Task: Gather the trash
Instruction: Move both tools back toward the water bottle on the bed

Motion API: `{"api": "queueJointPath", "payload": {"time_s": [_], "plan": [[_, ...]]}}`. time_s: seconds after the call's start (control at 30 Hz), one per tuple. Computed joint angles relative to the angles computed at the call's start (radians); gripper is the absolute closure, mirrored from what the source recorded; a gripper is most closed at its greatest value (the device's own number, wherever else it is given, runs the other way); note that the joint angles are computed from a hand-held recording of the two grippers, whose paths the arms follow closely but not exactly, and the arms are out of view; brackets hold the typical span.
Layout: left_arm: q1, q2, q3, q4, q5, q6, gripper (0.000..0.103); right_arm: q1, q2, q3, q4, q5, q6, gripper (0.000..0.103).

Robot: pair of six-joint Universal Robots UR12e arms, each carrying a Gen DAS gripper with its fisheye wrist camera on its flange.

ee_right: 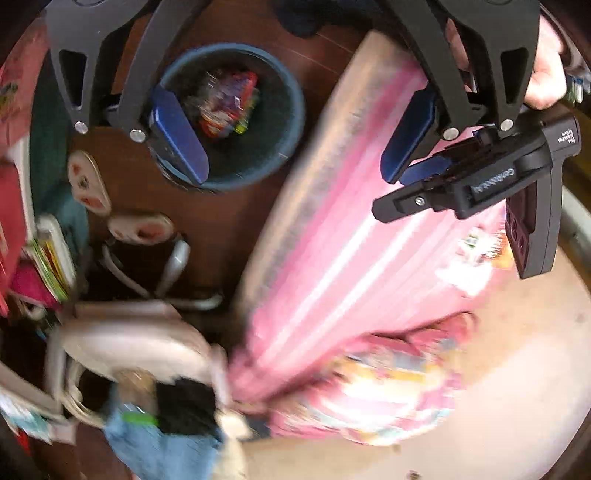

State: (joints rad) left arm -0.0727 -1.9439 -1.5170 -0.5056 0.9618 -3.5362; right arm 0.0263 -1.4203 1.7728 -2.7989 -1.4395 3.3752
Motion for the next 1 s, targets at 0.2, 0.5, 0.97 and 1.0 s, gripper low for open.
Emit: {"api": "queueJointPath", "payload": {"time_s": [0.2, 0.5, 0.97, 1.0], "plan": [[0.103, 0.095, -0.074, 0.167, -0.050, -0.009, 0.018, 0.069, 0.025, -0.082, -0.028, 0.089, 0.005, 0.007], [0.275, 0.213, -0.205, 0.284, 0.032, 0.068, 0.017, 0.171, 0.167, -0.294, 0.052, 0.306, 0.131, 0.005], [0.443, 0.131, -0.202, 0.261, 0.109, 0.150, 0.017, 0.283, 0.495, -0.700, 0.249, 0.511, 0.272, 0.005], [0.447, 0.119, -0.187, 0.238, 0.123, 0.164, 0.017, 0.287, 0.519, -0.731, 0.258, 0.520, 0.284, 0.005]]}}
